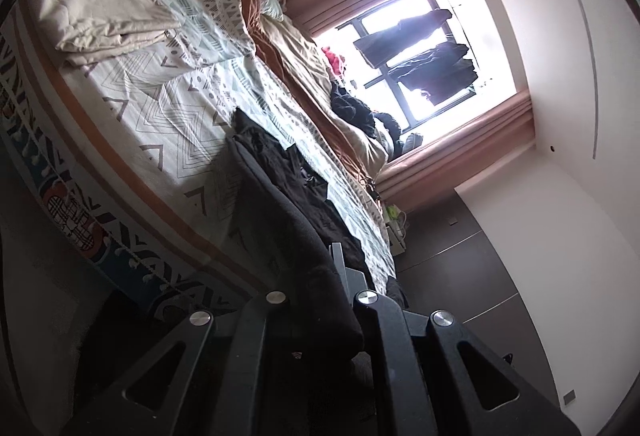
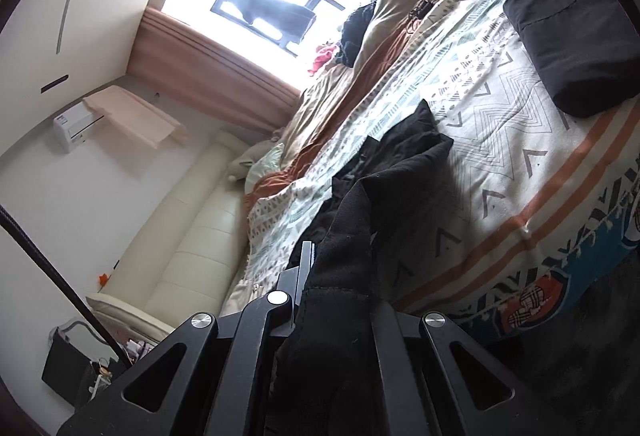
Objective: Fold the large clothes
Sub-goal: 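Close both grippers on the black shirt's hem, then lift the hem with both grippers and fold it toward the collar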
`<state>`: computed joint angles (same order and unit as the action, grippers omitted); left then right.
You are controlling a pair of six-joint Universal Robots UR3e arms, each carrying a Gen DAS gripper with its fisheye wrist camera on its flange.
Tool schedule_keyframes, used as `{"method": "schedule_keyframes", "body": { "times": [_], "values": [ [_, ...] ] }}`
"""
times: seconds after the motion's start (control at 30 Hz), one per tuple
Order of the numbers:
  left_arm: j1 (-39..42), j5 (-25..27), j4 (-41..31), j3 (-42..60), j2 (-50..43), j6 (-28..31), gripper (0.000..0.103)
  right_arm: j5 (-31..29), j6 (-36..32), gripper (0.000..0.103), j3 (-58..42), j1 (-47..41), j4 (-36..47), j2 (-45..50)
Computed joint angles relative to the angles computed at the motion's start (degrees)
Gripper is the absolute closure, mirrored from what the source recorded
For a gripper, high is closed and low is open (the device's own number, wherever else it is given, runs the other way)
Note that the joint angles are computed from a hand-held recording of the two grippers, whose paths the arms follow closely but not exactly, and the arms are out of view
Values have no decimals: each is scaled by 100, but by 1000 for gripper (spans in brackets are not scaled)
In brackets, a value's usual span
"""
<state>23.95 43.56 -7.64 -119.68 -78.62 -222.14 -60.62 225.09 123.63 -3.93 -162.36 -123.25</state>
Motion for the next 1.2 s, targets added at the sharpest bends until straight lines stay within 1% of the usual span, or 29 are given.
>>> {"method": "schedule_keyframes", "body": {
  "times": [0.13, 0.23, 0.33, 0.47, 0.57, 0.7, 0.87, 0.93, 1.03, 1.2],
  "values": [
    [467, -436, -376, -417, 852, 143, 95, -238, -10, 103, -94, 268, 289, -370],
    [667, -633, -659, -545, 1282, 220, 95, -218, -19, 103, -110, 285, 503, -655],
    [725, -697, -795, -547, 1494, 240, 94, 0, -74, 103, -91, 70, 791, -1008],
    [674, -684, -801, -417, 1489, 217, 95, 229, -124, 103, -33, -180, 967, -1250],
    [498, -534, -707, -176, 1209, 156, 95, 410, -148, 103, 20, -390, 1000, -1278],
    [333, -380, -498, 135, 799, 30, 95, 520, -152, 103, -66, -496, 855, -1009],
    [63, -136, -201, 850, 64, -193, 94, 333, -87, 103, -448, -339, 446, -326],
    [-29, -44, -152, 1133, -199, -250, 94, 366, -52, 103, -601, -371, 323, -86],
    [-176, 100, -208, 1796, -699, -344, 94, 499, 59, 103, -790, -447, 12, 325],
    [-520, 429, -374, 3241, -1737, -458, 94, 307, 174, 103, -1583, -268, -584, 1485]
  ]
}}
